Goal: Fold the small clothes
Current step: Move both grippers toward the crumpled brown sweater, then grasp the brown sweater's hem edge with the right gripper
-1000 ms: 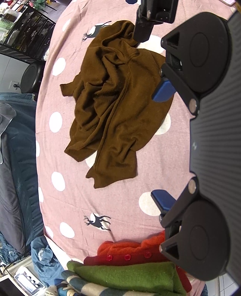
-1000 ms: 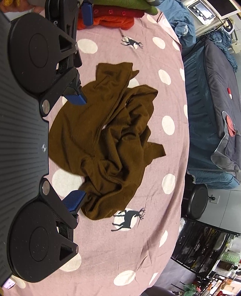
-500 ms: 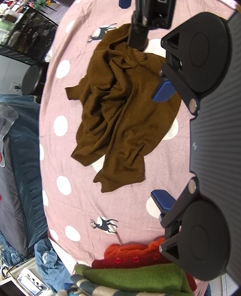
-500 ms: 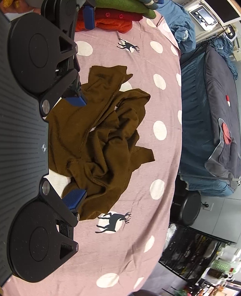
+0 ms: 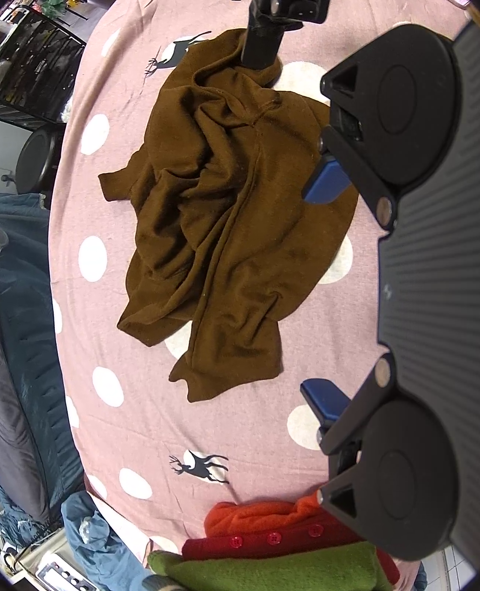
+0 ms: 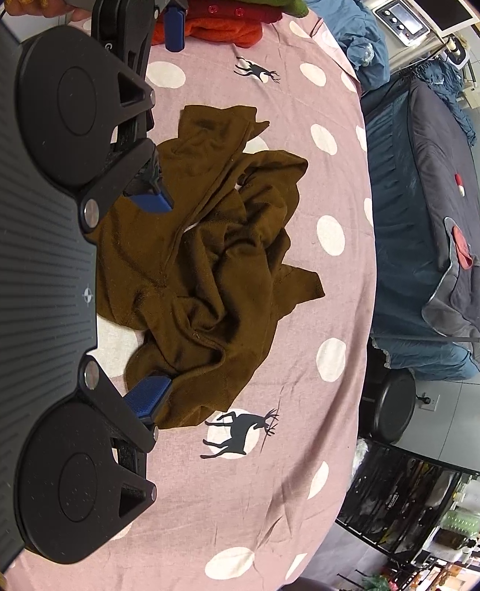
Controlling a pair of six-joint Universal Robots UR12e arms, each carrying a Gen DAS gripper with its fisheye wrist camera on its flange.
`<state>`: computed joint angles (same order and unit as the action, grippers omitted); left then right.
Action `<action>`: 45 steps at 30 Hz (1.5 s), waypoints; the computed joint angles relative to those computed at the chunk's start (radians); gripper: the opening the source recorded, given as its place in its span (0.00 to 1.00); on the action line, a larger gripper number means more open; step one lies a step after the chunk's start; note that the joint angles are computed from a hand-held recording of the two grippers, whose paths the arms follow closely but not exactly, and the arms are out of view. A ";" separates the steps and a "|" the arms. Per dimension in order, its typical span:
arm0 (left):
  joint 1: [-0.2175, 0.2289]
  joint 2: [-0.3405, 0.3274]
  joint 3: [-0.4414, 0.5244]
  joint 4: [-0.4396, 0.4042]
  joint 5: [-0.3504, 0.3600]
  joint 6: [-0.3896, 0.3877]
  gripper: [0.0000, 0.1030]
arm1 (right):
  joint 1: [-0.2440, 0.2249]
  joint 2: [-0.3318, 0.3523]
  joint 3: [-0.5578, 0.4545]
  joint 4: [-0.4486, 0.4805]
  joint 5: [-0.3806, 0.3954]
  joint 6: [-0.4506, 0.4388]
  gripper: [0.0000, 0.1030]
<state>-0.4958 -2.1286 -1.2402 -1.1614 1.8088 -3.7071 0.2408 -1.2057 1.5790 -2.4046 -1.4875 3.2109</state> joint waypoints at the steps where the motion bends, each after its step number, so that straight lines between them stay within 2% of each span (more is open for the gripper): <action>1: 0.001 -0.002 0.001 -0.002 -0.005 0.001 1.00 | -0.001 0.001 -0.001 0.004 0.002 -0.001 1.00; 11: 0.005 -0.016 0.005 -0.009 -0.028 0.001 1.00 | -0.002 0.014 -0.007 0.028 0.015 -0.003 1.00; 15: 0.006 -0.001 -0.050 0.080 -0.046 0.002 1.00 | -0.006 0.010 0.021 -0.025 0.025 -0.005 1.00; 20: 0.008 0.012 -0.120 0.158 -0.058 0.014 1.00 | -0.018 -0.012 0.119 -0.195 0.034 -0.036 1.00; 23: 0.013 0.020 -0.155 0.178 -0.062 0.022 1.00 | -0.026 -0.014 0.142 -0.209 0.042 -0.065 1.00; 26: 0.017 0.028 -0.193 0.235 -0.054 0.026 1.00 | -0.035 -0.008 0.147 -0.221 0.072 -0.083 1.00; 30: 0.018 0.024 -0.200 0.275 -0.047 0.039 0.99 | -0.031 0.018 0.131 -0.250 0.080 -0.095 1.00; 33: 0.023 0.018 -0.200 0.333 -0.076 0.042 0.97 | -0.024 0.046 0.105 -0.267 0.076 -0.124 0.99; 35: 0.027 0.011 -0.194 0.359 -0.104 0.032 0.90 | -0.021 0.068 0.076 -0.260 0.073 -0.147 0.99; 37: 0.031 0.000 -0.178 0.352 -0.135 0.014 0.87 | -0.021 0.088 0.059 -0.272 0.085 -0.162 0.99; 42: 0.028 -0.004 -0.167 0.321 -0.131 -0.006 0.87 | -0.005 0.141 0.002 -0.204 0.069 -0.235 0.94; 45: 0.028 0.008 -0.180 0.297 -0.124 0.002 0.88 | -0.003 0.153 -0.006 -0.151 0.121 -0.284 0.82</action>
<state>-0.4676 -2.1209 -1.4199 -0.8645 1.6849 -3.7056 0.2375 -1.0530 1.5728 -2.5556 -1.3667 2.9271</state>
